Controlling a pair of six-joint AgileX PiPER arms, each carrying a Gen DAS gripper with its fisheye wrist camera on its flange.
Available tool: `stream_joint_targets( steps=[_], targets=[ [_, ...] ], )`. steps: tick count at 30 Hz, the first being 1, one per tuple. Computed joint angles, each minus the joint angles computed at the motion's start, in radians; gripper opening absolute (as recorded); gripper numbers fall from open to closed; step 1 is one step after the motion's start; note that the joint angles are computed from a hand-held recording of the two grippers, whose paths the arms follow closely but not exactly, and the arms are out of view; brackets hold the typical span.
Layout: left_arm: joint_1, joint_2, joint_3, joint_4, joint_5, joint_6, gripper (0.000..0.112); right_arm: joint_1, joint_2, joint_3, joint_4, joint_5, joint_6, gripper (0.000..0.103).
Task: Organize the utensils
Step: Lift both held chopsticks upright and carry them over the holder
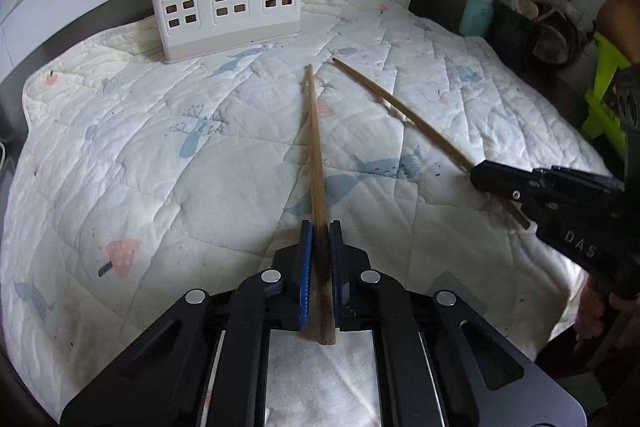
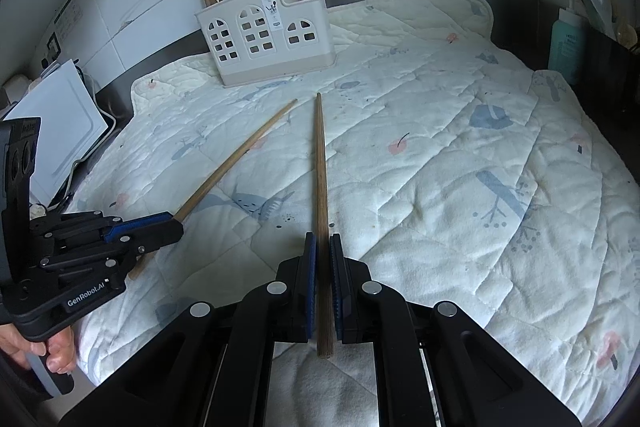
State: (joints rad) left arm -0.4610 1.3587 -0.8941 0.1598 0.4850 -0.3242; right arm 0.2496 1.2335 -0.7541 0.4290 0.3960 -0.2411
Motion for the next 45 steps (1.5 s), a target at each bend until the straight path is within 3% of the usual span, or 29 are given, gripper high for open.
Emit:
stream_joint_targets(
  steps=[11, 21, 26, 31, 34, 37, 45],
  targets=[
    [-0.003, -0.103, 0.046, -0.014, -0.043, -0.028, 0.006, -0.003, -0.106, -0.049, -0.128, 0.052, 0.095, 0.007],
    [0.059, -0.158, -0.007, -0.077, -0.065, 0.075, 0.006, -0.09, -0.109, -0.223, 0.054, 0.174, -0.113, 0.006],
    [0.123, -0.15, -0.07, -0.214, -0.032, 0.237, 0.006, -0.15, -0.054, -0.351, 0.164, 0.283, -0.229, 0.007],
    [0.208, -0.119, -0.166, -0.353, 0.026, 0.411, 0.006, -0.168, 0.057, -0.562, 0.162, 0.396, -0.247, 0.006],
    [0.241, -0.092, -0.234, -0.367, 0.059, 0.454, 0.006, -0.161, 0.123, -0.691, 0.121, 0.436, -0.228, 0.006],
    [0.288, -0.054, -0.318, -0.424, 0.107, 0.519, 0.006, -0.147, 0.226, -0.898, 0.066, 0.507, -0.185, 0.007],
    [0.371, 0.069, -0.576, -0.411, 0.21, 0.546, 0.005, -0.099, 0.539, -1.489, -0.089, 0.713, -0.052, 0.007]
  ],
)
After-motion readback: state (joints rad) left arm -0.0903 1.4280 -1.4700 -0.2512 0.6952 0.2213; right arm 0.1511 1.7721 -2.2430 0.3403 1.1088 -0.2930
